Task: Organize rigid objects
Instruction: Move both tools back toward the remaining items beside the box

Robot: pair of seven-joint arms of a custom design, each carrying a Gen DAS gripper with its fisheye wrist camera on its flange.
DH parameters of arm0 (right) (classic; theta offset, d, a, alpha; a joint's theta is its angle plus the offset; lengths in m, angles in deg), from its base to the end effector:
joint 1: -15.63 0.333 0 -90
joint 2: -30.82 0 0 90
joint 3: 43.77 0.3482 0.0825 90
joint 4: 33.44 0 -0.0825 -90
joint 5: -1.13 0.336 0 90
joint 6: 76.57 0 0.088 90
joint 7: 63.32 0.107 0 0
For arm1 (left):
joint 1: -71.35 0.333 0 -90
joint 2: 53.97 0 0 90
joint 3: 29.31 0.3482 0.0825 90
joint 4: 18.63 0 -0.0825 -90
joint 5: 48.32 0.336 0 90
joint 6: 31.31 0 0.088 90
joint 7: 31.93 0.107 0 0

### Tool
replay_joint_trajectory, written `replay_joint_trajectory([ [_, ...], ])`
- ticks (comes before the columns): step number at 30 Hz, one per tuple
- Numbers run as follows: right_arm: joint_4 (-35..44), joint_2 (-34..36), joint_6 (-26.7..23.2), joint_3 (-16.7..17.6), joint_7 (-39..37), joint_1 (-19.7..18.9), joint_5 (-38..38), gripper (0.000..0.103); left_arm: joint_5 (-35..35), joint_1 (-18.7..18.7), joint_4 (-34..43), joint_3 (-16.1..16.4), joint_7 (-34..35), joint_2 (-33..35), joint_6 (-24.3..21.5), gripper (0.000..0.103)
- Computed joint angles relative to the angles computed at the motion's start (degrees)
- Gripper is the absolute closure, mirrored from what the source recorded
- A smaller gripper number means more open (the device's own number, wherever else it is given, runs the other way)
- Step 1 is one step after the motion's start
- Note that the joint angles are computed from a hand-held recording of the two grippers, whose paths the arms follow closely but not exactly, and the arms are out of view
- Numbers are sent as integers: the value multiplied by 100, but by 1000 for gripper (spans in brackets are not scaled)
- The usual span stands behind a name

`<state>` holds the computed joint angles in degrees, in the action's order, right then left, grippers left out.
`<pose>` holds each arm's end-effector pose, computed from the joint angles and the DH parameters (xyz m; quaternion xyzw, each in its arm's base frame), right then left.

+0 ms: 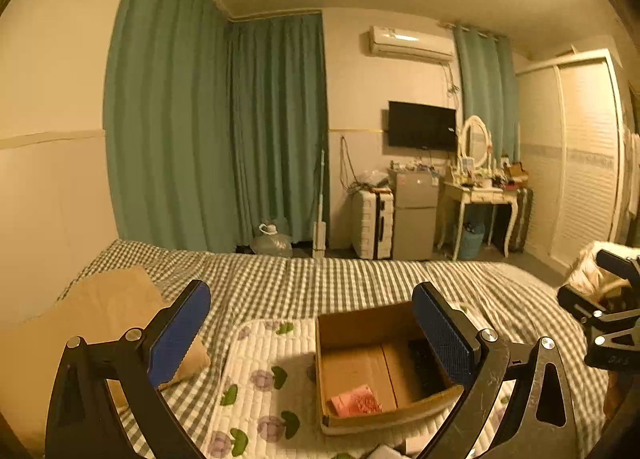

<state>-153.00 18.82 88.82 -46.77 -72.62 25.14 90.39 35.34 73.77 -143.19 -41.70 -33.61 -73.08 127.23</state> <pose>0.4776 -0.0067 0.6300 -0.6850 0.4207 -0.3527 0.4789 0.4241 -0.1347 0.6415 -0.6180 0.5016 -0.3627 0.4847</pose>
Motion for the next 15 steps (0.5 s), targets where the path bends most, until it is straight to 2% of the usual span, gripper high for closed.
replay_joint_trajectory([
  [9, -531, -84, -12, 66, -839, -21, 455, 0, 407, -82, -503, 47, -217, -74, 161, 0],
  [15, -795, -46, 13, 133, -749, -115, 421, 0, 363, -186, -905, 159, -59, 8, 196, 0],
])
